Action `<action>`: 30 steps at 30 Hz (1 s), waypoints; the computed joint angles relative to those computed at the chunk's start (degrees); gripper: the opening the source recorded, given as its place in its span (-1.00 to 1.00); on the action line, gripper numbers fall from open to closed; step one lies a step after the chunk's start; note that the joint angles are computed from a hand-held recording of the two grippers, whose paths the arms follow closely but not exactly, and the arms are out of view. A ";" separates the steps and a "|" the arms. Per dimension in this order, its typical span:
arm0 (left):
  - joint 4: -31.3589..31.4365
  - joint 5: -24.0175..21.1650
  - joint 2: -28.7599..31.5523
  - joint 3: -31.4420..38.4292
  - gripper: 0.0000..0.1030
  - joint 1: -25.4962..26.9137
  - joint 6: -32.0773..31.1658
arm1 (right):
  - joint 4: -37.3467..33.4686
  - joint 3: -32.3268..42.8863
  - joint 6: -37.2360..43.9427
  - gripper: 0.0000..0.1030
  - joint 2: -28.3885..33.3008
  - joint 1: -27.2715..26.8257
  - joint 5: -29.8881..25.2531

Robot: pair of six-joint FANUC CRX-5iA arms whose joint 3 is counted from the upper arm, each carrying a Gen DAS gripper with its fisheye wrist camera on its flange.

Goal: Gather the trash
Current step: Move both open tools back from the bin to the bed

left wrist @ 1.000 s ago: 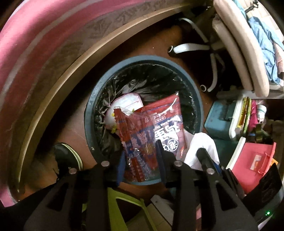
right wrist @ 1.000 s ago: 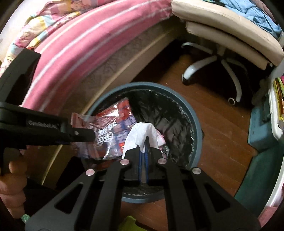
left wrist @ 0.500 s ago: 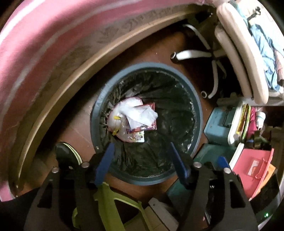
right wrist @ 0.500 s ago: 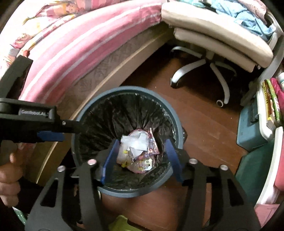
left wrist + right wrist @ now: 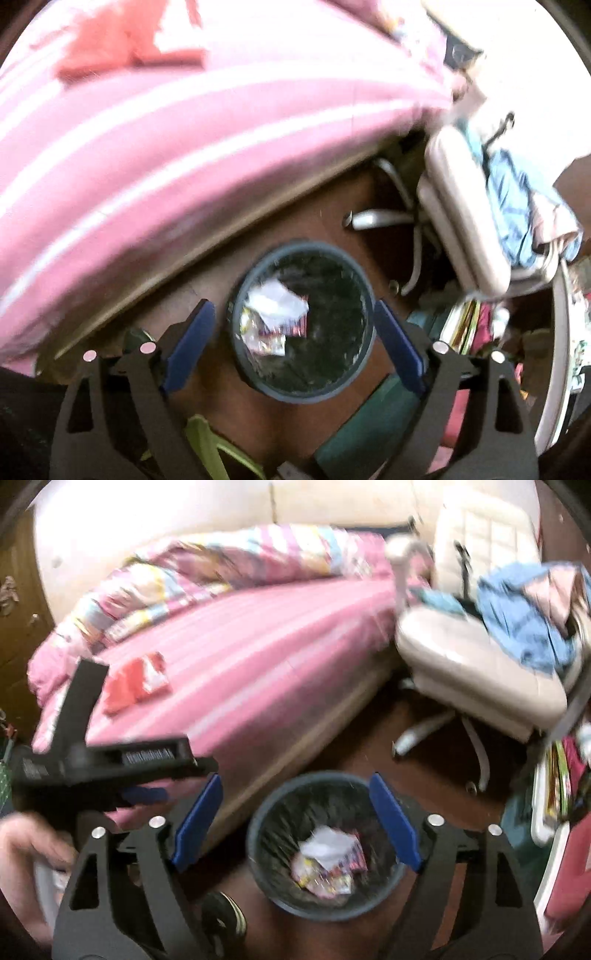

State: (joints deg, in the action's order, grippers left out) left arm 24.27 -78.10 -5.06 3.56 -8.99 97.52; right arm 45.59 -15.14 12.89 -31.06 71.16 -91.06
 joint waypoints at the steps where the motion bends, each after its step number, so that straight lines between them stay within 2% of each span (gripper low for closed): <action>1: 0.29 0.80 -1.42 -0.53 0.66 1.18 -0.20 | 0.93 1.12 0.38 0.61 0.88 0.57 0.28; 9: 6.30 4.20 -9.12 -3.71 0.69 11.36 -4.05 | 6.74 11.51 5.17 0.69 9.91 4.33 4.31; 12: 10.28 4.45 -12.09 -5.23 0.69 17.16 -7.87 | 8.03 14.53 6.26 0.73 12.85 4.80 6.99; 16: 16.85 2.78 -14.82 -6.72 0.69 28.03 -13.34 | 8.56 18.95 7.76 0.75 16.93 4.59 12.12; 20: 19.09 0.13 -15.13 -5.80 0.69 38.22 -17.26 | 6.32 24.94 11.09 0.75 22.74 3.24 17.91; 25: 18.10 -0.98 -14.51 -5.94 0.70 48.48 -22.67 | 1.00 31.96 15.92 0.75 30.34 1.63 23.87; 30: 15.91 -0.59 -12.60 -6.47 0.70 54.71 -26.42 | -5.80 39.15 20.30 0.75 37.87 -0.43 27.91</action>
